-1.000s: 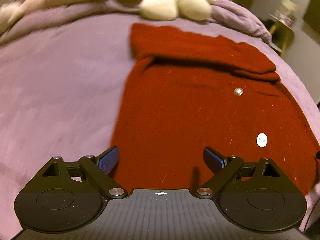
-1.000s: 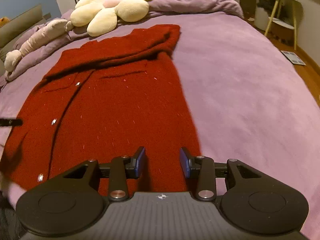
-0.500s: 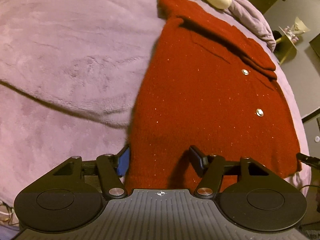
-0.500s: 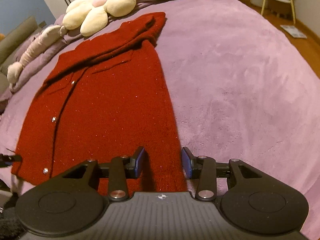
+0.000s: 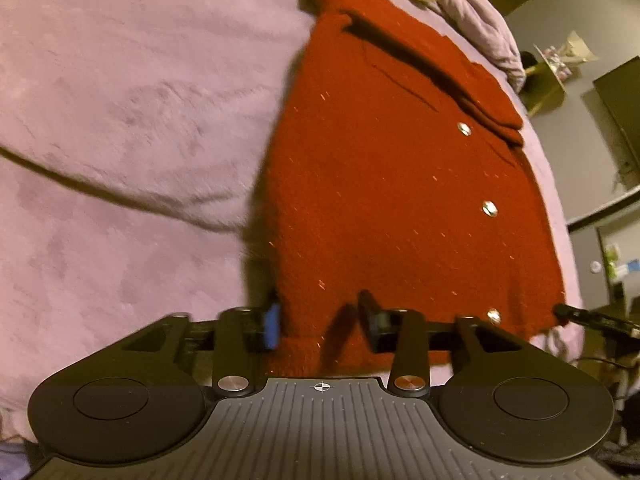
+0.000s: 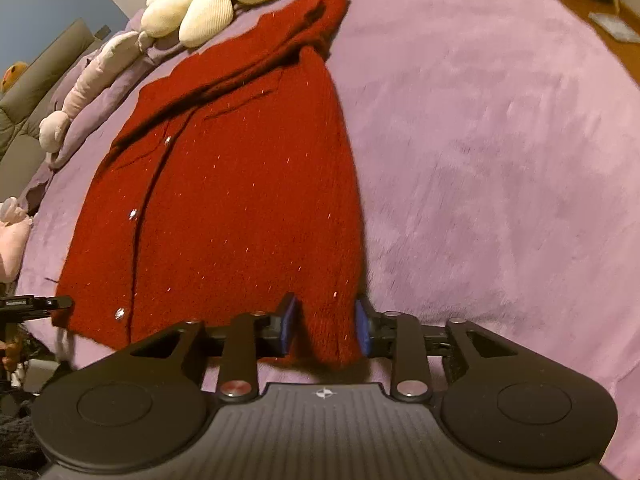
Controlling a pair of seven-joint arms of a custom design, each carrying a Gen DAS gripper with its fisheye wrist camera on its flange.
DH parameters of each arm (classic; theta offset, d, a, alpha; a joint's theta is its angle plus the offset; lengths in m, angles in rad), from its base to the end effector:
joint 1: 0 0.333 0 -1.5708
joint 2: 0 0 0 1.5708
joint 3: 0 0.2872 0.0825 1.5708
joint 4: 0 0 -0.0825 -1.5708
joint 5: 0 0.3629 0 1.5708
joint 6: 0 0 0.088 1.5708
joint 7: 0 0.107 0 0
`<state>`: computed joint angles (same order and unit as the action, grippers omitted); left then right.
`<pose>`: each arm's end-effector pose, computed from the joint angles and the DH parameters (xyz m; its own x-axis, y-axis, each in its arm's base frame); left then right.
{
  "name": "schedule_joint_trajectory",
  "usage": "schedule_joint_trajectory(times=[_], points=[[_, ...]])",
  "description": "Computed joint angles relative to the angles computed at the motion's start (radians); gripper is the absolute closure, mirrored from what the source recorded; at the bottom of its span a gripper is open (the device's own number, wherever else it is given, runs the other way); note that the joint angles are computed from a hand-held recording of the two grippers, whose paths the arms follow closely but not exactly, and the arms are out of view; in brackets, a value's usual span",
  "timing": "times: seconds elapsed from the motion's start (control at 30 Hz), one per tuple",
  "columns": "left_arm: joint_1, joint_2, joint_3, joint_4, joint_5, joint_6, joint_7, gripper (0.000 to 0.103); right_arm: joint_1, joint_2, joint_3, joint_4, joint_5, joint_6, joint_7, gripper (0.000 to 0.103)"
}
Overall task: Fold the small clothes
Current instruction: 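Grasp the cardigan hem with both grippers and fold it toward the collar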
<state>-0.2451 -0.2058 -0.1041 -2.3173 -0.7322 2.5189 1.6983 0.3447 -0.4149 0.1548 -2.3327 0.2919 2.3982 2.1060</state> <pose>0.4693 -0.1659 0.4491 -0.0537 -0.8505 0.5233 -0.9468 -0.1232 -0.2973 0.3977 0.2265 0.5268 -0.1241 -0.9055 -0.4058 -0.9293 0.2494 -0.2724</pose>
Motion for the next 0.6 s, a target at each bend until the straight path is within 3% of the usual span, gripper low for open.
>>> schedule_joint_trajectory(times=[0.07, 0.17, 0.23, 0.37, 0.5, 0.6], points=[[-0.002, 0.009, -0.002, 0.009, 0.008, -0.007, 0.010, 0.057, 0.003, 0.004, 0.000, 0.004, 0.001, -0.004, -0.006, 0.070], [0.004, 0.026, -0.003, 0.040, 0.029, -0.052, 0.014, 0.085, 0.002, 0.014, 0.005, 0.020, -0.015, -0.020, -0.007, 0.080], [0.008, 0.026, -0.007, 0.051, 0.036, -0.062, 0.021, 0.089, 0.008, 0.022, -0.001, 0.031, -0.009, -0.022, -0.027, 0.085], [-0.005, 0.000, 0.011, 0.070, -0.087, -0.055, 0.102, 0.090, 0.028, 0.031, -0.029, 0.048, 0.065, 0.007, -0.074, 0.087], [-0.015, 0.011, 0.006, 0.138, -0.189, 0.046, 0.149, 0.090, 0.030, 0.062, -0.044, 0.080, 0.149, 0.114, -0.096, 0.088], [-0.012, 0.086, 0.004, 0.244, -0.254, 0.122, 0.171, 0.090, 0.008, 0.143, -0.037, 0.154, 0.142, 0.216, -0.080, 0.088]])
